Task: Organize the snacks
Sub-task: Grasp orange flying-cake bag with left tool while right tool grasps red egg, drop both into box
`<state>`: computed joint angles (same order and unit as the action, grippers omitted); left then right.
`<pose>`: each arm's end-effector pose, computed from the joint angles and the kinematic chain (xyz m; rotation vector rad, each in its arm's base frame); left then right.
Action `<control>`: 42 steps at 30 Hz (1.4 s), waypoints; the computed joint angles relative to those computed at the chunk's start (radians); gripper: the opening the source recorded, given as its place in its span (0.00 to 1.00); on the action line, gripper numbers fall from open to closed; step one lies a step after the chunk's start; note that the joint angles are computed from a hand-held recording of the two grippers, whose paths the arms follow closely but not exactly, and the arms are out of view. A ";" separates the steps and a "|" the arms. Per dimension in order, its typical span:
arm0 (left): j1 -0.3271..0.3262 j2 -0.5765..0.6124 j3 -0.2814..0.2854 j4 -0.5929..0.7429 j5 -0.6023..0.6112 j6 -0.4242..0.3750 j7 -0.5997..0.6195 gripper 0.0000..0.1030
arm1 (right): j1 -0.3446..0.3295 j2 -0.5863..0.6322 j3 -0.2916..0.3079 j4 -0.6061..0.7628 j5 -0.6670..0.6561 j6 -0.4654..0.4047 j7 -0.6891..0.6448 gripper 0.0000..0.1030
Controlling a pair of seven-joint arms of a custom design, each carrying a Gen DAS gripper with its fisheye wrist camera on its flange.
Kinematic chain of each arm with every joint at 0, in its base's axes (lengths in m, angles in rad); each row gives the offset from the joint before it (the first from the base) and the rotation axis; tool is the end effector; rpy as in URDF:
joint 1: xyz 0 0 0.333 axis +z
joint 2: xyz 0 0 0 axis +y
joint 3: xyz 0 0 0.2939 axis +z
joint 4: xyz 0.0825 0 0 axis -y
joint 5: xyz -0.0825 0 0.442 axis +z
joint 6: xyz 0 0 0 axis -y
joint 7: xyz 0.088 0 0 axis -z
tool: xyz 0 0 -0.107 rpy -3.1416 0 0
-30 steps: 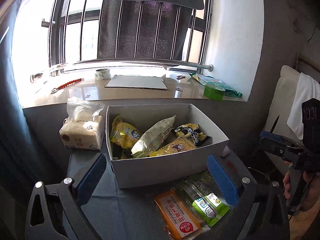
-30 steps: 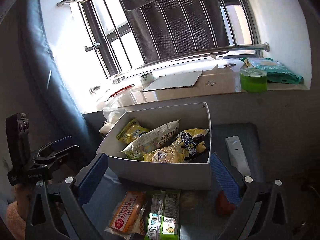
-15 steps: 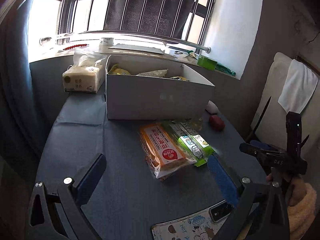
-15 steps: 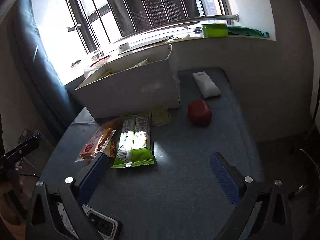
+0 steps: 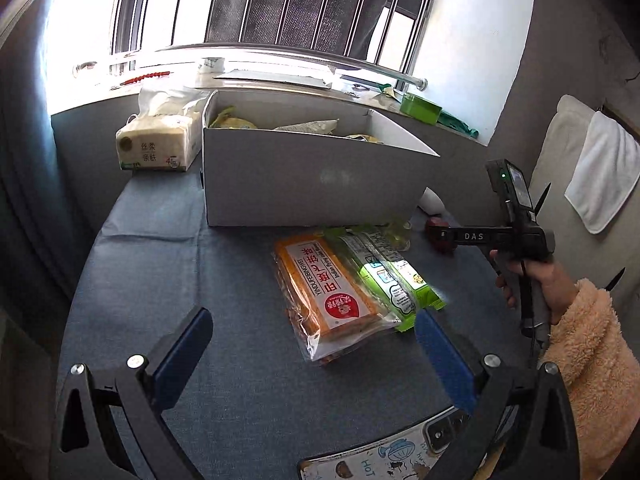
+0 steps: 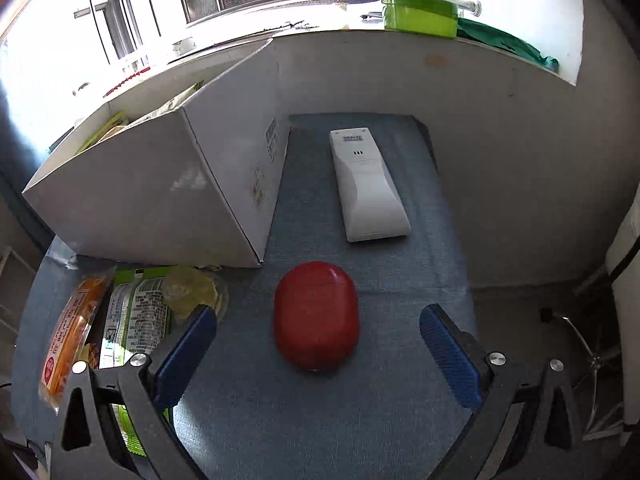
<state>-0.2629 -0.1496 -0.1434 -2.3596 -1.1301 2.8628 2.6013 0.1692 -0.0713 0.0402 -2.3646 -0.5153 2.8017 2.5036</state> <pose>0.5320 -0.1747 0.3817 -1.4432 2.2684 -1.1416 0.5550 0.1418 0.3463 -1.6085 2.1338 -0.5357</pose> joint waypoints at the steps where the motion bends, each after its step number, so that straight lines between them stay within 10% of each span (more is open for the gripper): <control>1: 0.003 0.006 -0.004 0.003 0.022 0.003 -0.021 1.00 | 0.007 0.021 0.000 0.024 0.032 -0.040 -0.040 1.00; 3: 0.004 0.019 -0.006 0.011 0.036 0.000 -0.029 1.00 | 0.012 0.040 0.005 0.047 -0.021 -0.092 -0.013 0.86; 5: 0.008 0.032 -0.012 0.018 0.063 0.004 -0.056 1.00 | 0.016 0.025 0.003 0.035 -0.035 -0.078 -0.009 0.50; 10: 0.022 0.086 -0.031 0.060 0.172 -0.008 -0.160 1.00 | 0.024 -0.048 0.012 -0.043 0.013 -0.032 -0.022 0.50; 25: -0.020 0.442 -0.001 0.424 1.075 -0.141 -0.951 0.99 | 0.009 -0.383 0.214 -0.318 -0.020 0.154 0.231 0.50; 27: -0.007 0.443 -0.014 0.414 1.089 -0.120 -0.938 0.79 | 0.025 -0.394 0.209 -0.324 -0.015 0.151 0.230 0.50; 29: 0.029 0.422 -0.049 0.378 1.047 -0.075 -0.860 0.55 | 0.018 -0.384 0.207 -0.318 -0.021 0.149 0.226 0.50; 36: 0.194 0.252 -0.214 0.216 0.446 0.030 -0.315 0.54 | 0.032 -0.379 0.190 -0.328 -0.005 0.184 0.210 0.50; 42: 0.169 0.141 -0.161 0.208 0.056 -0.007 0.012 0.54 | -0.010 -0.322 0.207 -0.262 -0.022 0.247 0.195 0.50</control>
<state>-0.0934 -0.0088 -0.3042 -2.1517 -1.0746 2.8559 2.6137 0.1592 -0.3932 0.2473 -2.6268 -0.5377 3.0490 2.6981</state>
